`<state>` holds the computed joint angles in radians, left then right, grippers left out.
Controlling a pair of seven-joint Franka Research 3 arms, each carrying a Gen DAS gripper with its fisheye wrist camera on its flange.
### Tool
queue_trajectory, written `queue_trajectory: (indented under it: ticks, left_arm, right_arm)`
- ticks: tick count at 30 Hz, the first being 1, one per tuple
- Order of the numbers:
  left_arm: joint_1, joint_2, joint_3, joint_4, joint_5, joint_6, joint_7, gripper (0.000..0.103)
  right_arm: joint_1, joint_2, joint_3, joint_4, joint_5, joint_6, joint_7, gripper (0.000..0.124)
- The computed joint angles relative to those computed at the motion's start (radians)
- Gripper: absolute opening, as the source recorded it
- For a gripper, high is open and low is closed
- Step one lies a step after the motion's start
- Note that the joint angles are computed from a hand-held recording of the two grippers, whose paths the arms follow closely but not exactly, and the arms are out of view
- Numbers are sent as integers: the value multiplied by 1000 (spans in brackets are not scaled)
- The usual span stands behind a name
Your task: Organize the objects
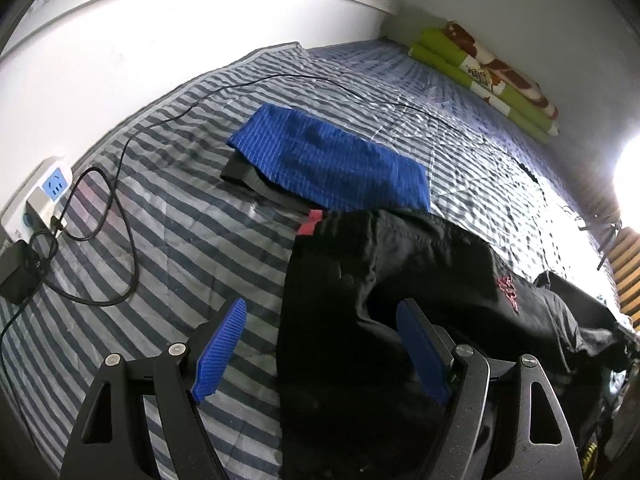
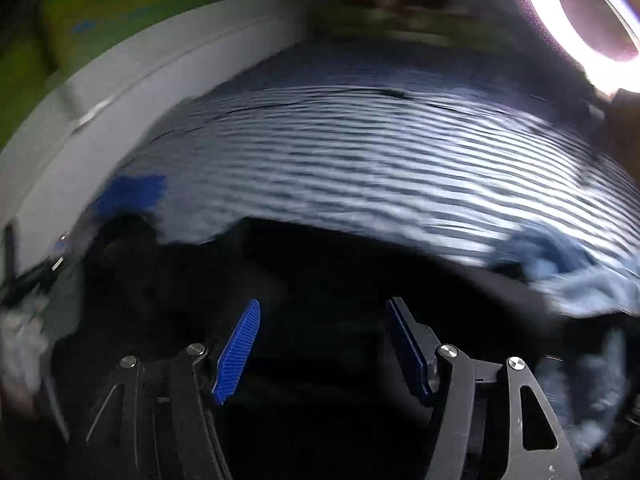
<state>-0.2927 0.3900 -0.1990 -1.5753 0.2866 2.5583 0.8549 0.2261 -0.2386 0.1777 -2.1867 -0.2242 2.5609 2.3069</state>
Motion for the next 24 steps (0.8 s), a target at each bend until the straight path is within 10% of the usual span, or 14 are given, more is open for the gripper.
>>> queue_trajectory:
  ticks: [13, 15, 18, 24]
  left_arm:
    - [-23, 116, 4, 116, -31, -87, 30, 79]
    - [-25, 137, 0, 142, -32, -109, 43, 64]
    - [-33, 152, 6, 157, -26, -117, 30, 48]
    - [-55, 116, 20, 118, 23, -77, 11, 26]
  right_arm:
    - [115, 163, -1, 146, -214, -143, -87, 73]
    - [122, 184, -4, 179, -265, -208, -62, 60]
    - [133, 207, -24, 213, -244, -261, -69, 4]
    - [133, 124, -26, 195, -281, -245, -1, 1]
